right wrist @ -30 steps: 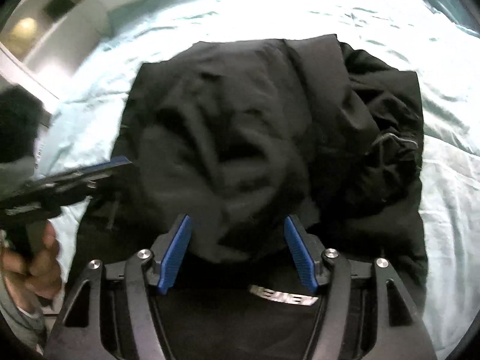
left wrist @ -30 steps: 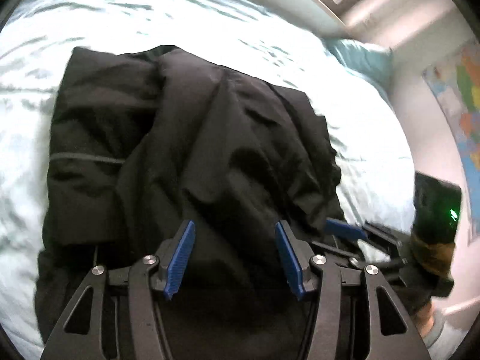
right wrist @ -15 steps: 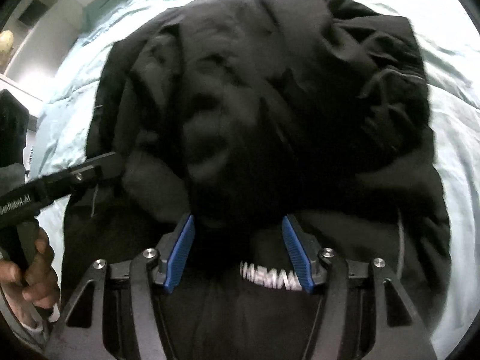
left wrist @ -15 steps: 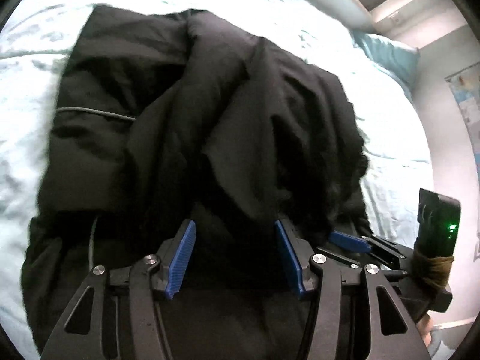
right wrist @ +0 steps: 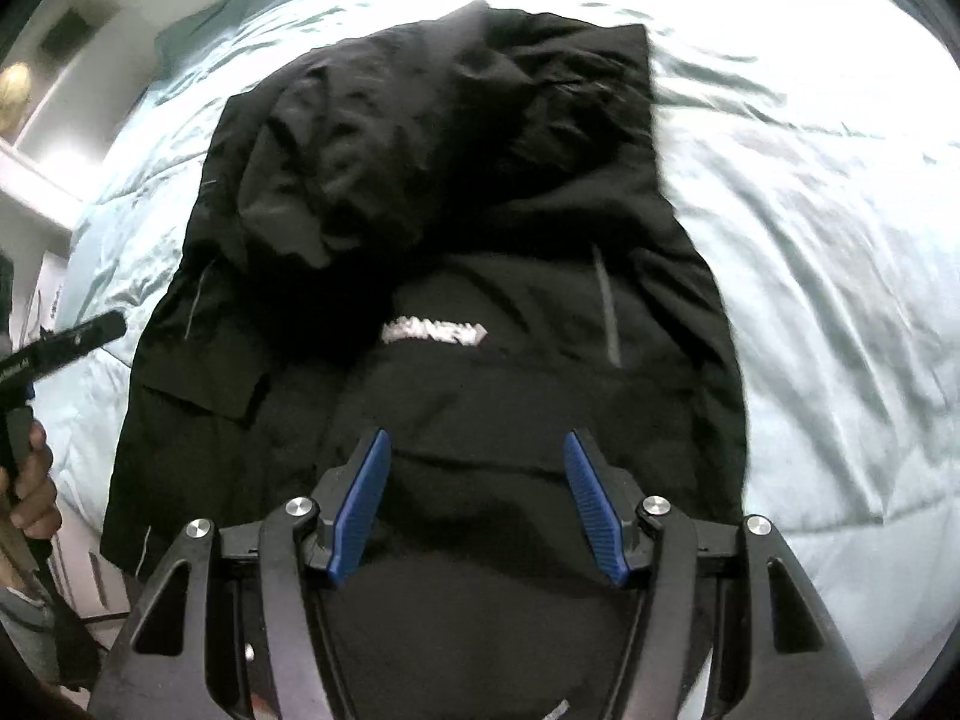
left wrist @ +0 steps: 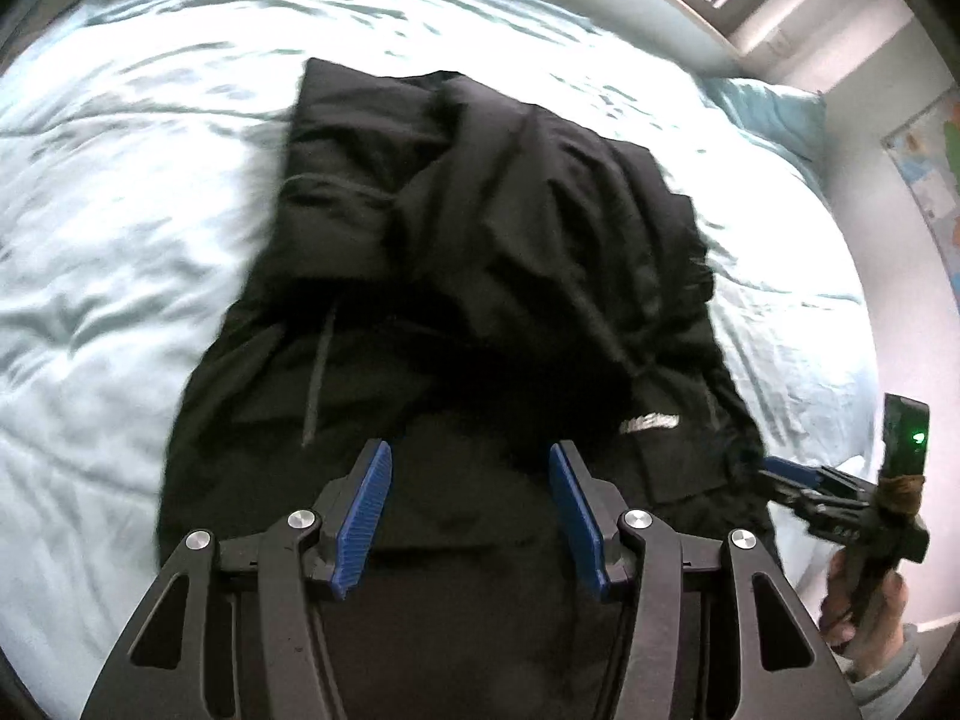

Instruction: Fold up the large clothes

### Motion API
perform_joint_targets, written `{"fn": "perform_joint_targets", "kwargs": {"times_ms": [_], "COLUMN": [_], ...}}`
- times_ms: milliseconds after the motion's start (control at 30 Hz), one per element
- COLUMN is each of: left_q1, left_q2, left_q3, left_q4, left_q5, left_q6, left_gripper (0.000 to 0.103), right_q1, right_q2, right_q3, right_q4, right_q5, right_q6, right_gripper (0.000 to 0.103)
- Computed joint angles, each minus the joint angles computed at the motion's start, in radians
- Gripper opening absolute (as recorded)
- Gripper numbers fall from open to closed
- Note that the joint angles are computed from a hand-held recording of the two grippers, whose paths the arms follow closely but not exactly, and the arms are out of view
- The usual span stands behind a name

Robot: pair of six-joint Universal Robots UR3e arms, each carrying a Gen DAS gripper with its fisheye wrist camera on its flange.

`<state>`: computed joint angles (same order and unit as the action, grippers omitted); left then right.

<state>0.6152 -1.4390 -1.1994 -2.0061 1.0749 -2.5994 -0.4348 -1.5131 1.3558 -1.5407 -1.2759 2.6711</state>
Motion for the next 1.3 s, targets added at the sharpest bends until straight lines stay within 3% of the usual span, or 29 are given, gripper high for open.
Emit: {"fn": "perform_joint_targets", "kwargs": {"times_ms": [400,833,1300], "left_q1": [0.252,0.724,0.901], "left_q2": [0.163,0.258,0.314], "left_q3": [-0.077,-0.192,-0.462], "left_q4": [-0.135,-0.355,-0.36], "left_q5": [0.026,0.155,0.297], "left_q6": [0.086,0.377,0.482], "left_gripper": [0.057,0.057,0.057], "right_q1": [-0.151,-0.372,-0.462], "right_q2": [-0.117,-0.188,-0.232], "right_q3": [0.082,0.225,0.329], "right_q4": [0.083,0.145,0.25], "right_q5": [-0.032,-0.099,-0.125], "right_q6": [-0.09,-0.206,-0.273], "right_gripper": [0.064,0.064,0.065]}}
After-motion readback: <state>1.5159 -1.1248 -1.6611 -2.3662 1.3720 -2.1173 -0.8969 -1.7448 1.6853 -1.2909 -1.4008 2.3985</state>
